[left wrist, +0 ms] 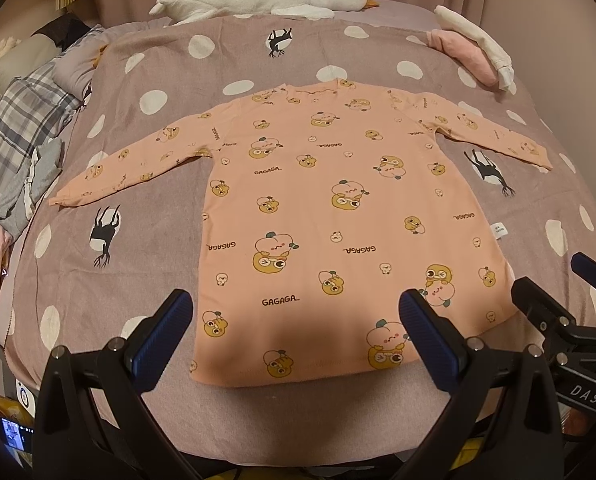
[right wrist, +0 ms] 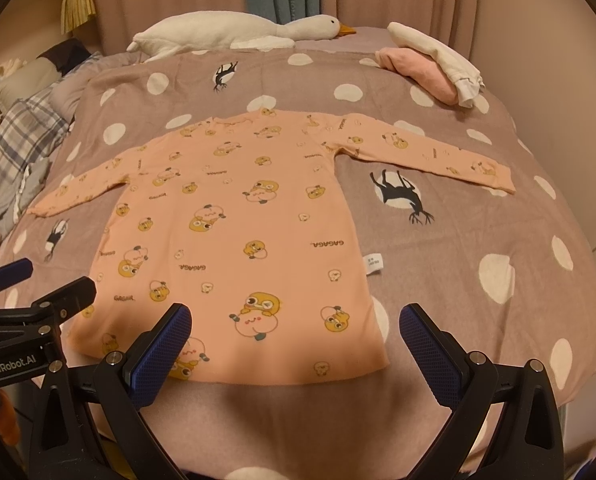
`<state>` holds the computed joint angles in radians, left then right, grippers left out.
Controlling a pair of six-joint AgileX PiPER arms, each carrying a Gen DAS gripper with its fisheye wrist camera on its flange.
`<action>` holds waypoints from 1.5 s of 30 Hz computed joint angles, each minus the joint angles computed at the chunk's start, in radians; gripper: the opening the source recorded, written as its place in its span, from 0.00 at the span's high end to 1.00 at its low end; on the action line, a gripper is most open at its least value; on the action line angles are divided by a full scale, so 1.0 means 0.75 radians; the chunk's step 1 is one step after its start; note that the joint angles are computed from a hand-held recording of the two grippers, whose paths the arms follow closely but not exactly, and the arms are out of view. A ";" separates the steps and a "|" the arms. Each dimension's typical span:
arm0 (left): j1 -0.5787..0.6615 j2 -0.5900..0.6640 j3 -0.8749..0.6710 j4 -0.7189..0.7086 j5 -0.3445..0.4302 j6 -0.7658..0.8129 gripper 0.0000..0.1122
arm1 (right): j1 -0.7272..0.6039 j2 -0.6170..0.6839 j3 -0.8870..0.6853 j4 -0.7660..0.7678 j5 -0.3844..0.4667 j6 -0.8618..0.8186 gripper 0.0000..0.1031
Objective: Fold small clothes
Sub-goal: 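Reach the right tool to the sleeve cuff and close on it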
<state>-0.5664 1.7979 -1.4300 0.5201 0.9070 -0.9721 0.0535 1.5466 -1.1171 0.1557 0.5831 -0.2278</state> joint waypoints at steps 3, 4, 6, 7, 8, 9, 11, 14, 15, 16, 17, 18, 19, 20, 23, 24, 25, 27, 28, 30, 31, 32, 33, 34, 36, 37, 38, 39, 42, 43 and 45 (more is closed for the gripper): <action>-0.001 0.001 -0.004 0.001 0.002 0.004 0.08 | -0.008 0.009 -0.018 0.010 0.012 -0.014 0.00; -0.001 0.006 -0.013 -0.002 0.003 0.006 0.08 | -0.009 0.008 -0.011 0.024 0.008 -0.025 0.00; 0.009 0.004 -0.010 -0.019 -0.011 0.005 0.08 | -0.045 0.016 -0.007 0.150 0.011 -0.139 0.00; 0.023 0.002 -0.006 -0.042 -0.029 0.013 0.08 | -0.086 0.025 -0.007 0.283 0.026 -0.258 0.00; 0.043 -0.001 0.005 -0.077 -0.063 0.027 0.08 | -0.132 0.040 -0.018 0.416 0.060 -0.368 0.00; 0.060 0.002 0.005 -0.111 -0.085 0.044 0.08 | -0.189 0.065 -0.039 0.549 0.118 -0.457 0.00; 0.106 0.011 0.014 -0.213 -0.148 0.108 0.08 | -0.318 0.135 -0.081 0.816 0.251 -0.655 0.00; 0.197 0.040 0.010 -0.481 -0.248 0.306 0.09 | -0.487 0.260 -0.142 1.093 0.480 -0.814 0.00; 0.223 0.049 0.013 -0.572 -0.278 0.369 0.09 | -0.528 0.296 -0.156 1.149 0.537 -0.846 0.00; 0.246 0.067 0.004 -0.666 -0.295 0.432 0.09 | -0.570 0.335 -0.172 1.199 0.593 -0.870 0.00; 0.268 0.090 -0.012 -0.761 -0.300 0.497 0.09 | -0.606 0.372 -0.188 1.240 0.634 -0.878 0.00; 0.279 0.110 -0.028 -0.821 -0.303 0.540 0.09 | -0.637 0.399 -0.195 1.277 0.660 -0.883 0.00; 0.285 0.126 -0.041 -0.866 -0.307 0.575 0.09 | -0.673 0.433 -0.204 1.323 0.683 -0.888 0.00; 0.284 0.141 -0.056 -0.892 -0.311 0.601 0.09 | -0.708 0.462 -0.210 1.367 0.693 -0.883 0.00; 0.265 0.172 -0.098 -0.880 -0.317 0.631 0.09 | -0.782 0.517 -0.236 1.457 0.658 -0.867 0.00; 0.266 0.185 -0.112 -0.887 -0.319 0.651 0.08 | -0.798 0.526 -0.248 1.482 0.615 -0.864 0.00; 0.268 0.204 -0.137 -0.918 -0.319 0.685 0.08 | -0.806 0.537 -0.261 1.498 0.589 -0.865 0.00; 0.284 0.228 -0.159 -0.963 -0.333 0.740 0.08 | -0.817 0.583 -0.327 1.542 0.526 -0.867 0.00; 0.290 0.246 -0.184 -0.992 -0.341 0.773 0.08 | -0.817 0.614 -0.374 1.553 0.501 -0.864 0.00; 0.304 0.271 -0.217 -1.049 -0.365 0.853 0.08 | -0.800 0.679 -0.497 1.499 0.447 -0.795 0.00; 0.305 0.282 -0.235 -1.057 -0.381 0.872 0.08 | -0.788 0.742 -0.611 1.423 0.432 -0.715 0.00; 0.306 0.293 -0.255 -1.058 -0.393 0.886 0.08 | -0.783 0.777 -0.675 1.374 0.426 -0.658 0.00; 0.305 0.307 -0.279 -1.056 -0.405 0.898 0.08 | -0.775 0.815 -0.750 1.325 0.417 -0.577 0.00; 0.305 0.324 -0.307 -1.051 -0.410 0.904 0.08 | -0.764 0.883 -0.873 1.247 0.422 -0.444 0.00; 0.319 0.368 -0.373 -1.109 -0.405 0.974 0.08 | -0.782 1.004 -1.075 1.157 0.503 -0.280 0.00; 0.331 0.390 -0.401 -1.171 -0.396 1.030 0.08 | -0.780 1.055 -1.154 1.153 0.523 -0.232 0.00; 0.345 0.421 -0.441 -1.226 -0.374 1.072 0.08 | -0.776 1.092 -1.213 1.144 0.513 -0.201 0.00; 0.351 0.450 -0.483 -1.245 -0.344 1.078 0.08 | -0.769 1.120 -1.264 1.118 0.499 -0.168 0.00; 0.362 0.545 -0.618 -1.227 -0.254 1.039 0.09 | -0.765 1.287 -1.536 1.060 0.544 -0.012 0.02; 0.369 0.579 -0.663 -1.235 -0.229 1.039 0.09 | -0.768 1.366 -1.665 1.052 0.585 0.061 0.05; 0.374 0.606 -0.700 -1.240 -0.212 1.032 0.09 | -0.771 1.521 -1.931 1.026 0.648 0.209 0.09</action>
<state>-0.2857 2.2526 -1.9548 -0.4096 0.7478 -0.1983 -0.5248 2.6877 -2.5650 0.9250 1.0689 -0.0707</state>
